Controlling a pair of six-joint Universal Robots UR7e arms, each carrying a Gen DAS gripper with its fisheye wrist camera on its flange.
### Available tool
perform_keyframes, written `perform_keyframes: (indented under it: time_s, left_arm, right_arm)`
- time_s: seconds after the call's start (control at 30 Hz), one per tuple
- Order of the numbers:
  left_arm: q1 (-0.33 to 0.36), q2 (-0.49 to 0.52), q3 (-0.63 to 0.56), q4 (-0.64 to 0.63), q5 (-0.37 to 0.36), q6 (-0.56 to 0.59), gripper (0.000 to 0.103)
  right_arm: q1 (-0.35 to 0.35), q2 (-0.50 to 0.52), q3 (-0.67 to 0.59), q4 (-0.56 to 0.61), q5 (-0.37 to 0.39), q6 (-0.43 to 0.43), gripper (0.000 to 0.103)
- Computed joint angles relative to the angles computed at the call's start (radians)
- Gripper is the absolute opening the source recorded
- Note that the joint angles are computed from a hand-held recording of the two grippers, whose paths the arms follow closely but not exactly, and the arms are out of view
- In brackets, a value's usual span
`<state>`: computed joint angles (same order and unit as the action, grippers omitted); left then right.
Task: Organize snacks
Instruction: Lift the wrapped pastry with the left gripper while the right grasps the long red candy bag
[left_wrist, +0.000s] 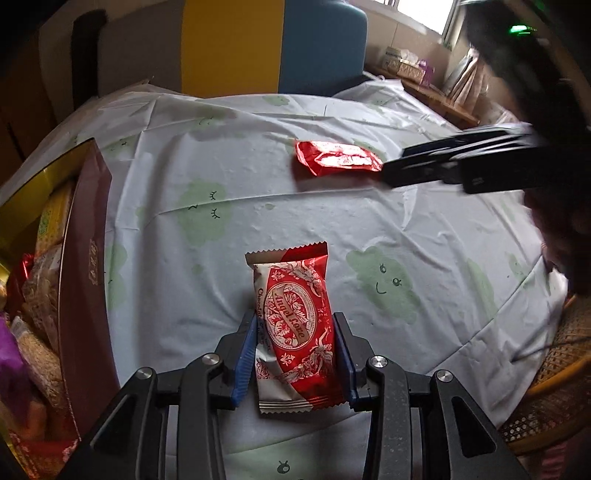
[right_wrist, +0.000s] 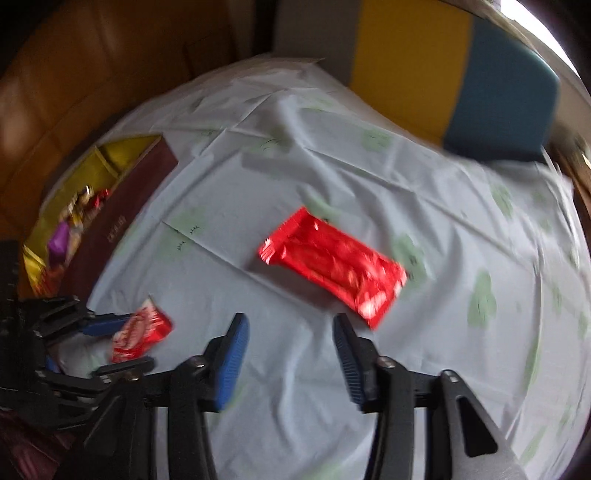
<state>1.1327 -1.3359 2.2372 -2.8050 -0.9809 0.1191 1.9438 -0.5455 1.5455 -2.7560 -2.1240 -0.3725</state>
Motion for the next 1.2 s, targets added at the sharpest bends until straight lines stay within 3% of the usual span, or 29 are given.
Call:
perform_keyframes:
  time_s: [0.2,0.43,0.57,0.63,0.73,0.83,1.0,1.13,1.2]
  left_arm:
    - [0.027,-0.007,-0.001,-0.023,-0.058,-0.016,0.040]
    - [0.022,-0.010,0.012,-0.038,-0.060,-0.027,0.040]
    - [0.028,-0.007,0.011,-0.043,-0.062,-0.024,0.041]
    - [0.023,-0.005,0.017,-0.049,-0.052,-0.022,0.041]
    - [0.022,-0.002,0.021,-0.060,-0.047,-0.020,0.041]
    - [0.024,-0.004,0.022,-0.062,-0.051,-0.022,0.041]
    - [0.022,-0.009,0.028,-0.066,-0.052,-0.024,0.041]
    - [0.020,-0.011,0.035,-0.076,-0.049,-0.010,0.041]
    - [0.019,-0.011,0.037,-0.076,-0.047,-0.007,0.041]
  right_arm:
    - [0.005,0.116,-0.190,0.177,-0.149,-0.148,0.064]
    - [-0.021,0.196,-0.371,0.381,-0.156,-0.166,0.069]
    - [-0.038,0.206,-0.402,0.377,-0.113,-0.144,0.069]
    - [-0.040,0.200,-0.387,0.347,-0.108,-0.120,0.055]
    - [-0.033,0.177,-0.339,0.286,-0.120,-0.083,0.044]
    - [-0.028,0.127,-0.264,0.273,-0.095,-0.012,0.044]
    - [-0.010,0.042,-0.131,0.356,-0.023,0.126,0.046]
    - [-0.008,-0.027,-0.037,0.369,0.107,0.136,0.046]
    - [0.002,-0.044,-0.007,0.332,0.105,0.117,0.046]
